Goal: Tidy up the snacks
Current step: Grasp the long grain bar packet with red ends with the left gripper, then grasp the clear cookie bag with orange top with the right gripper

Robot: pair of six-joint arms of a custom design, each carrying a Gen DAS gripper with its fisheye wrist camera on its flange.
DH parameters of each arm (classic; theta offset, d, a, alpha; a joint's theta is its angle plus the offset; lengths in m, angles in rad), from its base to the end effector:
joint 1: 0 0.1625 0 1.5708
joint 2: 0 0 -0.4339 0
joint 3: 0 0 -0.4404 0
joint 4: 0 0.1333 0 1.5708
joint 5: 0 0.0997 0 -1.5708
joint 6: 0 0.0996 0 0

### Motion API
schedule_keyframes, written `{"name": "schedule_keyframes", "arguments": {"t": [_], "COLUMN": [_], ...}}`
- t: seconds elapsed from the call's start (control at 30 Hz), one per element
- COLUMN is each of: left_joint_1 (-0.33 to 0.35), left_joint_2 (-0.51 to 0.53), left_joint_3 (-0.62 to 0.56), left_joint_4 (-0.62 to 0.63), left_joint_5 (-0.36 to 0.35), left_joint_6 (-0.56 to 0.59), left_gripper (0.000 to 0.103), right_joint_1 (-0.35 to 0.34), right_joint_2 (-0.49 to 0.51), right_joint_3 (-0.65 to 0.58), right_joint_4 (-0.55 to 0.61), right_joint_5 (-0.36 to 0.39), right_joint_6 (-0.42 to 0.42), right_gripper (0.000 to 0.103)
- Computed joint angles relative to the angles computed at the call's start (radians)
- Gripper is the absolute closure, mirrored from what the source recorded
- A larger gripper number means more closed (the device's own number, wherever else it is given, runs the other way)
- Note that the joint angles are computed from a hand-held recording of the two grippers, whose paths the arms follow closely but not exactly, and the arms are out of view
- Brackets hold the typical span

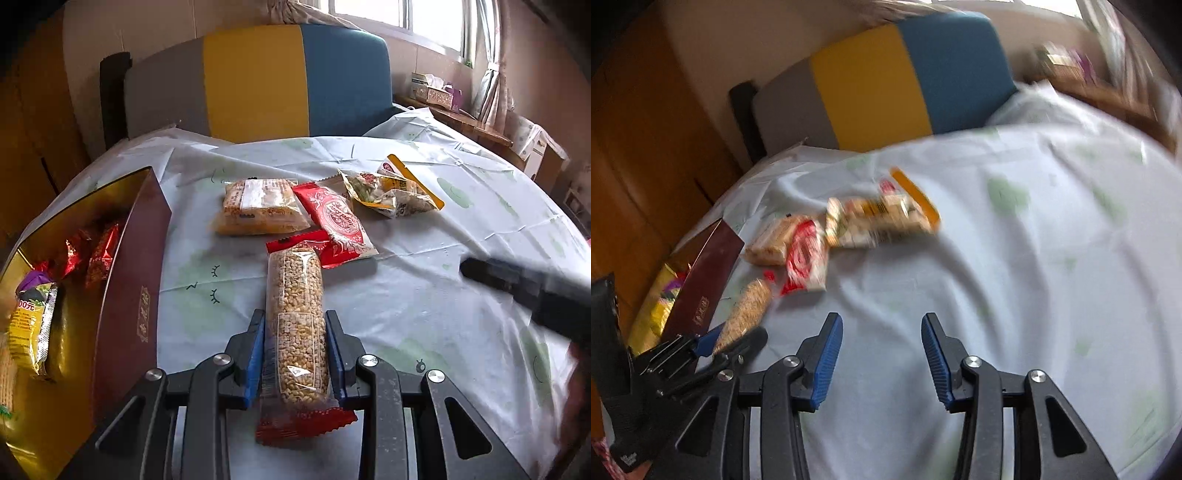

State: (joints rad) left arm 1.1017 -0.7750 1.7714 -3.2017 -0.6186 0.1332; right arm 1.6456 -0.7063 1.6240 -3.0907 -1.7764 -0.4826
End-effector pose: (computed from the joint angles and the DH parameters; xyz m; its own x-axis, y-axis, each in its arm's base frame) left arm -0.1088 -0.6890 0.1090 -0.6807 -0.0717 -0.7290 0.4586 0.7344 -0.5004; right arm 0.1676 -0.7246 0.0705 -0.8438 -0.3440 0.4119 -0.5116 0.7475 -0.4237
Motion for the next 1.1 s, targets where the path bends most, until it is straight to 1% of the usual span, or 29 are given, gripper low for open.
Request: {"name": "schedule_keyframes", "arguments": {"t": [0.07, 0.13, 0.23, 0.27, 0.3, 0.33, 0.4, 0.43, 0.47, 0.57, 0.67, 0.7, 0.73, 0.8, 0.83, 0.87, 0.93, 0.97, 1.0, 1.03, 1.07, 1.1], "left_joint_1": [0.000, 0.000, 0.001, 0.001, 0.001, 0.002, 0.002, 0.002, 0.001, 0.002, 0.003, 0.003, 0.003, 0.004, 0.004, 0.004, 0.004, 0.004, 0.004, 0.004, 0.004, 0.004], "left_joint_2": [0.002, 0.005, 0.008, 0.008, 0.010, 0.011, 0.013, 0.013, 0.012, 0.009, 0.006, 0.005, 0.004, 0.003, 0.003, 0.003, 0.003, 0.004, 0.004, 0.004, 0.004, 0.004], "left_joint_3": [0.000, 0.001, 0.006, 0.008, 0.008, 0.009, 0.012, 0.013, 0.015, 0.021, 0.022, 0.022, 0.023, 0.023, 0.023, 0.023, 0.023, 0.023, 0.023, 0.023, 0.023, 0.023], "left_joint_4": [-0.009, -0.022, -0.044, -0.051, -0.061, -0.068, -0.082, -0.086, -0.088, -0.094, -0.091, -0.089, -0.088, -0.088, -0.089, -0.089, -0.089, -0.090, -0.090, -0.090, -0.090, -0.090], "left_joint_5": [0.000, 0.000, -0.003, -0.003, -0.005, -0.005, -0.006, -0.007, -0.007, -0.013, -0.015, -0.016, -0.017, -0.019, -0.019, -0.019, -0.019, -0.019, -0.019, -0.019, -0.019, -0.019], "left_joint_6": [0.005, 0.013, 0.024, 0.027, 0.033, 0.037, 0.045, 0.047, 0.047, 0.046, 0.046, 0.044, 0.044, 0.044, 0.045, 0.045, 0.045, 0.045, 0.045, 0.045, 0.045, 0.045], "left_gripper": [0.072, 0.072, 0.072, 0.072, 0.072, 0.072, 0.072, 0.072, 0.072, 0.072, 0.072, 0.072, 0.072, 0.072, 0.072, 0.072, 0.072, 0.072, 0.072, 0.072, 0.072, 0.072], "right_joint_1": [0.020, 0.030, 0.033, 0.029, 0.021, 0.016, 0.013, 0.011, 0.006, -0.009, -0.019, -0.023, -0.025, -0.015, -0.008, 0.001, 0.027, 0.039, 0.047, 0.054, 0.062, 0.066], "right_joint_2": [0.017, 0.049, 0.117, 0.131, 0.148, 0.164, 0.199, 0.209, 0.214, 0.183, 0.123, 0.105, 0.086, 0.062, 0.055, 0.046, 0.049, 0.058, 0.068, 0.078, 0.092, 0.106], "right_joint_3": [-0.060, -0.141, -0.288, -0.322, -0.364, -0.398, -0.452, -0.468, -0.478, -0.427, -0.322, -0.294, -0.268, -0.230, -0.214, -0.189, -0.165, -0.163, -0.173, -0.190, -0.218, -0.251], "right_joint_4": [0.045, 0.087, 0.185, 0.214, 0.262, 0.297, 0.327, 0.348, 0.368, 0.354, 0.315, 0.321, 0.336, 0.346, 0.322, 0.268, 0.126, 0.063, 0.035, 0.044, 0.083, 0.129], "right_joint_5": [-0.031, -0.055, -0.096, -0.087, -0.058, -0.041, -0.050, -0.056, -0.050, 0.005, 0.038, 0.053, 0.064, 0.026, 0.010, -0.008, -0.054, -0.065, -0.060, -0.054, -0.051, -0.056], "right_joint_6": [-0.025, -0.014, 0.050, 0.079, 0.126, 0.155, 0.182, 0.196, 0.212, 0.237, 0.215, 0.203, 0.188, 0.143, 0.104, 0.046, -0.104, -0.181, -0.258, -0.312, -0.375, -0.416], "right_gripper": [0.057, 0.057, 0.057, 0.057, 0.057, 0.057, 0.058, 0.062, 0.062, 0.064, 0.064, 0.064, 0.064, 0.064, 0.063, 0.061, 0.053, 0.050, 0.043, 0.040, 0.040, 0.040]}}
